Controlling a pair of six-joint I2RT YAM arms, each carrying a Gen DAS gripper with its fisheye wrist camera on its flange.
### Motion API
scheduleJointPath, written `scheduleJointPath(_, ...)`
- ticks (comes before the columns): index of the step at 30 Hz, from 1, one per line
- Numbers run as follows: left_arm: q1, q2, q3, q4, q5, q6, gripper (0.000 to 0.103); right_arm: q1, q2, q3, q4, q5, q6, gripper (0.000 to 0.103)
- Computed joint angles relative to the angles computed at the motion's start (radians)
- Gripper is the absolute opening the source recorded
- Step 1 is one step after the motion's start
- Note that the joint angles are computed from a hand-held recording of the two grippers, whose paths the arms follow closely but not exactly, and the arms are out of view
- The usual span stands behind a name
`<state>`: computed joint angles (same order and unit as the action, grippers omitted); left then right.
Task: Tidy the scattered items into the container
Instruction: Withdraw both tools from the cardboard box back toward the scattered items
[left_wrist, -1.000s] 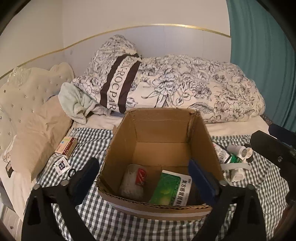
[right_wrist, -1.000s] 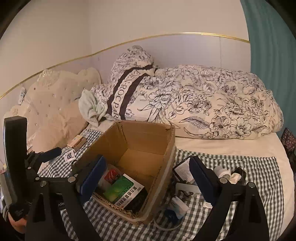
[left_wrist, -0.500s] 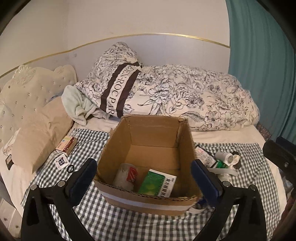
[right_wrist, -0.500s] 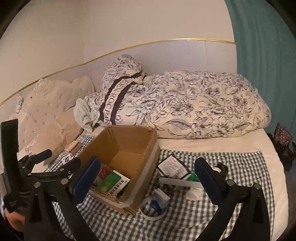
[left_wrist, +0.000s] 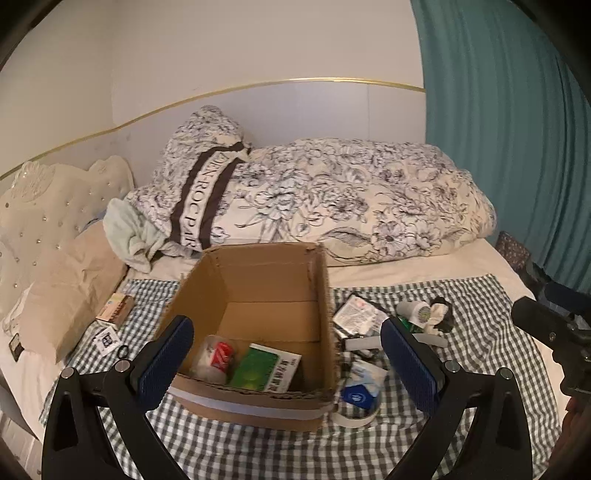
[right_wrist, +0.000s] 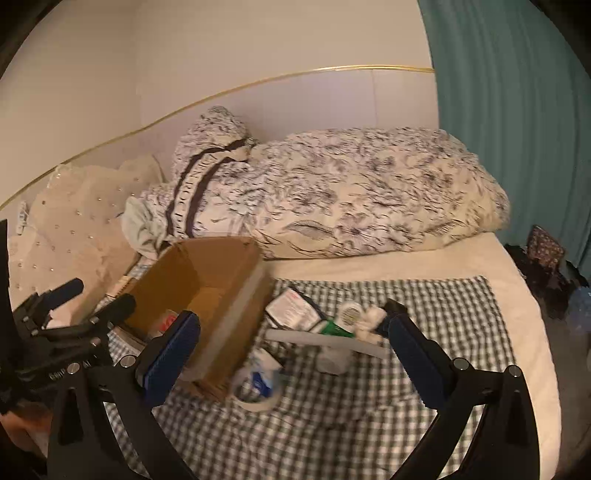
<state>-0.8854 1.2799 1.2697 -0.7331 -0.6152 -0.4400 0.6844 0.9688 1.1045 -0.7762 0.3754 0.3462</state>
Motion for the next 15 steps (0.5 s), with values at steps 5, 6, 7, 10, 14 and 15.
scheduleJointPath(5,-0.036,0.057,0.008,0.033,0.011,-0.017,0.103,-0.144,-0.087,-0.071,-0.001,-0.082,-0.035,0.103)
scheduleJointPath(6,-0.041,0.068,0.01,0.04,0.014,-0.018,0.103,-0.176,-0.106,-0.086,0.006,-0.107,-0.045,0.103)
scheduleJointPath(7,-0.048,0.078,0.011,0.048,0.017,-0.017,0.103,-0.194,-0.122,-0.097,0.007,-0.117,-0.053,0.103)
scheduleJointPath(10,-0.069,0.105,0.011,0.077,0.016,-0.011,0.103,-0.26,-0.161,-0.132,0.016,-0.144,-0.09,0.103)
scheduleJointPath(14,-0.09,0.137,0.005,0.113,0.021,-0.006,0.103,-0.359,-0.171,-0.163,0.024,-0.216,-0.132,0.103)
scheduleJointPath(15,-0.091,0.143,0.003,0.122,0.03,-0.005,0.103,-0.382,-0.167,-0.171,0.029,-0.239,-0.143,0.103)
